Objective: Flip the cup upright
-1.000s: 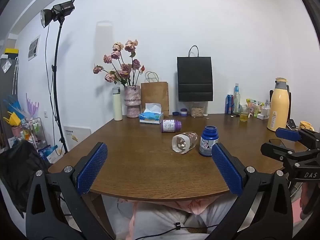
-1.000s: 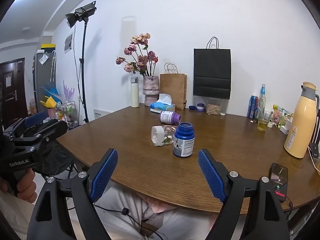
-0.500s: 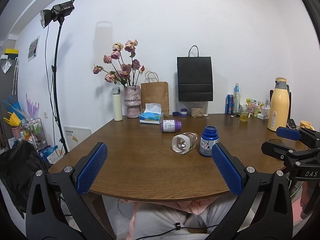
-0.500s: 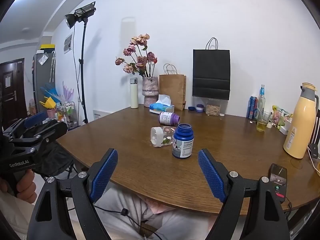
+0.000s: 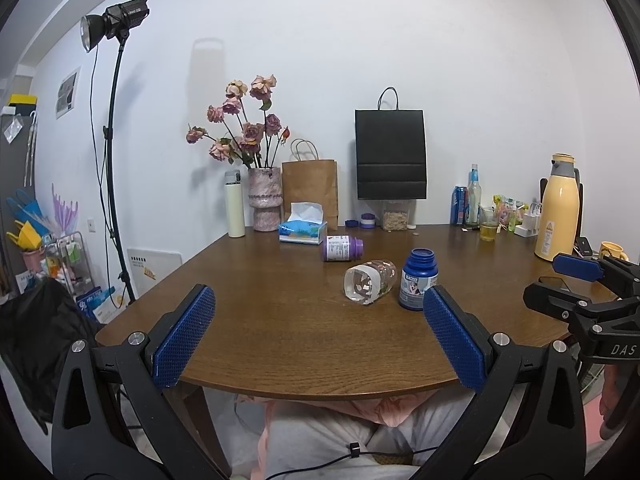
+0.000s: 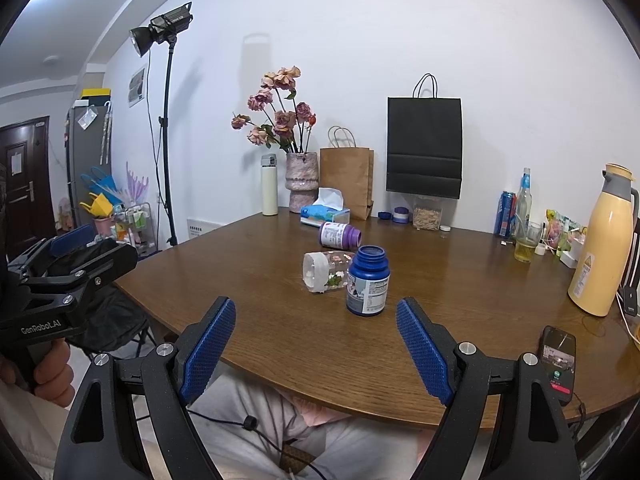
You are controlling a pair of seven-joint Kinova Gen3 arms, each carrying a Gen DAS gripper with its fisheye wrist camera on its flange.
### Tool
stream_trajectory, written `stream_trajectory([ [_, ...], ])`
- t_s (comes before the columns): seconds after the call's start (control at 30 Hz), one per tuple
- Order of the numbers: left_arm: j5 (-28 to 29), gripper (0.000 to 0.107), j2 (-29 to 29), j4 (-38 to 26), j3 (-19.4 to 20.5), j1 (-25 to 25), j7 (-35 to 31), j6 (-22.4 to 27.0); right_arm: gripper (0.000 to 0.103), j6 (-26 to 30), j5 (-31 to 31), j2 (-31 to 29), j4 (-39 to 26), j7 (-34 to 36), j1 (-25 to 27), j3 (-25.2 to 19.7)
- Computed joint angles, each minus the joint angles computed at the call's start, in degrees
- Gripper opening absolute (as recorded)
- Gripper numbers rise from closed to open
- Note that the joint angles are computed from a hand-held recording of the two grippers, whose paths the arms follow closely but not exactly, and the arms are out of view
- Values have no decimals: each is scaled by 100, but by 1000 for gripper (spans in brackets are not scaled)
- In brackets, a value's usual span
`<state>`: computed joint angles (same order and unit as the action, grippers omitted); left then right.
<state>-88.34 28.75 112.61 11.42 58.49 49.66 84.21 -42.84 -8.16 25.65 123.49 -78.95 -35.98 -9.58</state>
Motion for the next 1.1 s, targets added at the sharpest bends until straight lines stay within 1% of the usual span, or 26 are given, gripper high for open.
stream_trajectory([
  [0.43, -3, 103, 41, 7, 2, 27, 43, 19, 87, -8, -17, 23, 4, -16, -11, -10],
  [0.7, -9, 103, 34, 15, 7, 15, 60, -55, 87, -24, -44, 81, 0, -21, -26, -13],
  [0.77, -67, 103, -57, 101, 30, -105, 54, -295, 87, -64, -131, 129, -38, 71, -93, 41],
  [0.83, -152, 103, -194, 209, 63, -286, -25, -650, 87, -137, -143, 235, -153, 140, -112, 73],
  [0.9, -346, 103, -326, 339, 36, -492, -176, -1051, 87, 16, -163, 314, -393, 243, -112, 127],
  [0.97, -369, 103, -404, 308, 61, -739, -440, -1298, 87, 164, -113, 429, -659, 260, -56, 138],
  [1.1, -469, 103, -470, 271, 6, -1014, -432, -1553, 87, 650, 261, 588, -1168, -56, 272, 33],
])
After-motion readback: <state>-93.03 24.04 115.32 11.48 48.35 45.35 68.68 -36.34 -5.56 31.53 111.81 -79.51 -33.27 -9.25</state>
